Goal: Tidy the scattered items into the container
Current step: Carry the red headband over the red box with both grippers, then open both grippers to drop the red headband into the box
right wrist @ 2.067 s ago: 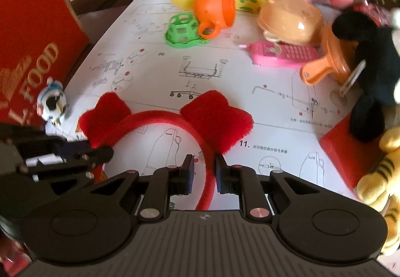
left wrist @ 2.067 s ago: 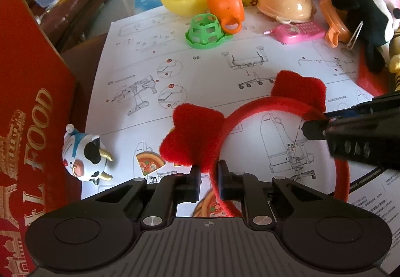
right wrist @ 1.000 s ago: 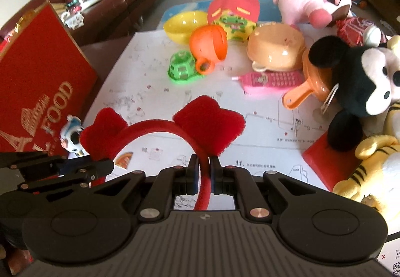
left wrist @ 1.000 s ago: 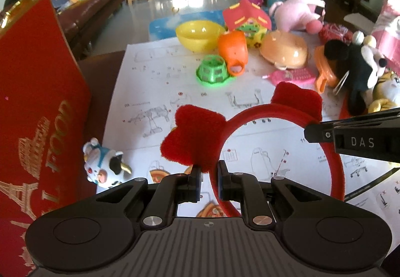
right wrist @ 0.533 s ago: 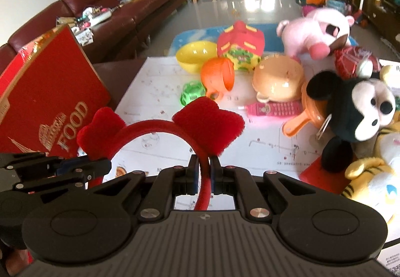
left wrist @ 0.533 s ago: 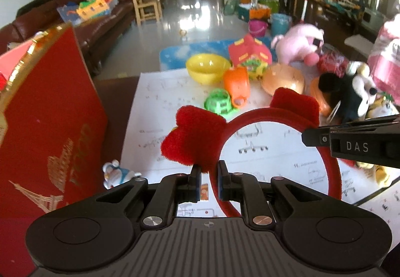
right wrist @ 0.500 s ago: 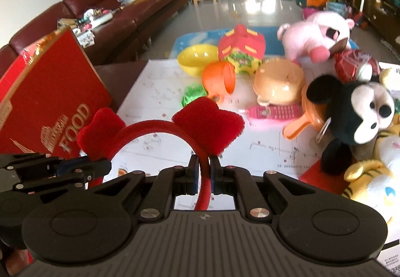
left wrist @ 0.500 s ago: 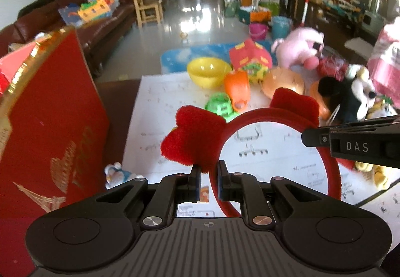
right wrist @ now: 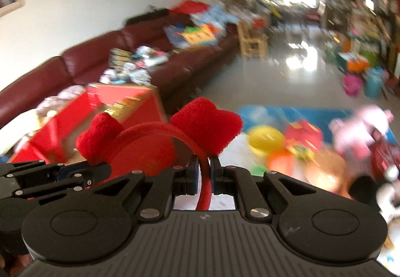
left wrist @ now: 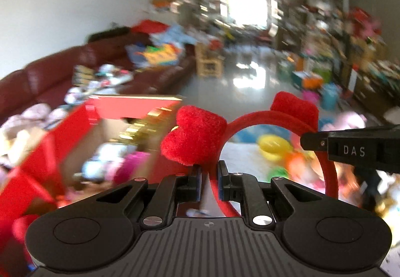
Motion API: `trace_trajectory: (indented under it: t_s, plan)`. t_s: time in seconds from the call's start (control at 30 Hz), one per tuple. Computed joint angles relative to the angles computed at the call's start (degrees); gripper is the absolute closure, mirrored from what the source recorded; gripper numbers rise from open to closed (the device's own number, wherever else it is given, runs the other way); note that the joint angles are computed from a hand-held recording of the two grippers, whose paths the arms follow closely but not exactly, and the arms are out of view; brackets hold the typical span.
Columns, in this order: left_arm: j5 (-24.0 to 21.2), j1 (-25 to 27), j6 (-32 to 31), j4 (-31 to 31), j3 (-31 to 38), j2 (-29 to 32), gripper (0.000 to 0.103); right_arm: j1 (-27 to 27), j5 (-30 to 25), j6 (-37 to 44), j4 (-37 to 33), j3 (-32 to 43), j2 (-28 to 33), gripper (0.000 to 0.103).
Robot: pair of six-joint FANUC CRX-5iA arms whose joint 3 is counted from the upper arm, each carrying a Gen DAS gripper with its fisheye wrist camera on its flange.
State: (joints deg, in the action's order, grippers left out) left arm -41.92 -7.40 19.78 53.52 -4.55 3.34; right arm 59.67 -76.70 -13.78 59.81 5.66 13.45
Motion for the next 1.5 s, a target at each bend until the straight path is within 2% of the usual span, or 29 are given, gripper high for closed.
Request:
trace_trajectory:
  t_s: [0.13, 0.27, 0.43, 0.57, 0.63, 0.67, 0.7, 0.73, 0.77, 0.8, 0.93, 1.07, 1.3, 1.5]
  plan:
    - [2.38, 4.22, 3.4, 0.16, 0.14, -0.96, 0.095, -1.4, 5.15, 6.64, 1.72, 6.41, 4.32, 0.092]
    - [4.24, 8.37, 8.91, -2.7, 1.43, -1.13, 0.095, -2.71, 11.34, 14.51, 1.14, 14.4, 9.88, 0.092]
    - [4.43, 13.16, 17.52, -8.49, 5.13, 0.28, 0.094, -4.09, 17.12, 25.99, -5.28, 27.2, 17.77, 0.092]
    - [3.56, 15.68, 24.02, -13.74, 8.03, 1.43, 0.093, -4.43, 16.91, 35.43, -12.07, 39.4, 24.49, 0.091]
    - [1.76, 16.6, 28.11, -16.27, 10.54, 2.86, 0.068, -4.64, 16.2, 39.4, -15.57, 45.51, 27.68, 0.079]
    - [0.14, 17.06, 30.22, -17.23, 12.27, 4.08, 0.057, -4.92, 15.98, 42.3, -18.65, 49.03, 29.25, 0.057]
    - [-1.2, 17.26, 32.52, -18.76, 13.92, 5.08, 0.047, -5.02, 14.94, 45.29, -21.89, 53.56, 31.35, 0.027]
    - [-1.31, 17.34, 33.53, -19.61, 14.19, 5.28, 0.041, -5.07, 13.24, 46.4, -22.85, 57.3, 33.29, 0.023]
    - [-1.09, 17.23, 34.61, -20.77, 14.54, 5.57, 0.03, -4.87, 11.39, 45.88, -20.92, 59.89, 35.13, 0.022]
    - [-0.78, 17.11, 35.27, -21.56, 14.64, 5.76, 0.022, -4.85, 10.83, 45.81, -20.36, 60.07, 35.33, 0.022]
    - [-1.31, 16.2, 33.83, -20.59, 14.82, 6.95, 0.021, -5.5, 14.97, 40.21, -20.08, 50.03, 29.7, 0.017]
    - [0.4, 14.17, 31.79, -20.48, 13.38, 6.59, 0.016, -5.72, 17.37, 35.08, -18.43, 42.44, 25.61, 0.016]
    - [-0.03, 12.35, 31.86, -22.08, 13.69, 6.65, 0.016, -6.09, 19.98, 30.15, -15.9, 35.05, 21.97, 0.014]
    - [1.26, 10.8, 28.88, -20.06, 13.1, 6.35, 0.016, -6.89, 22.2, 22.67, -11.73, 26.75, 17.15, 0.014]
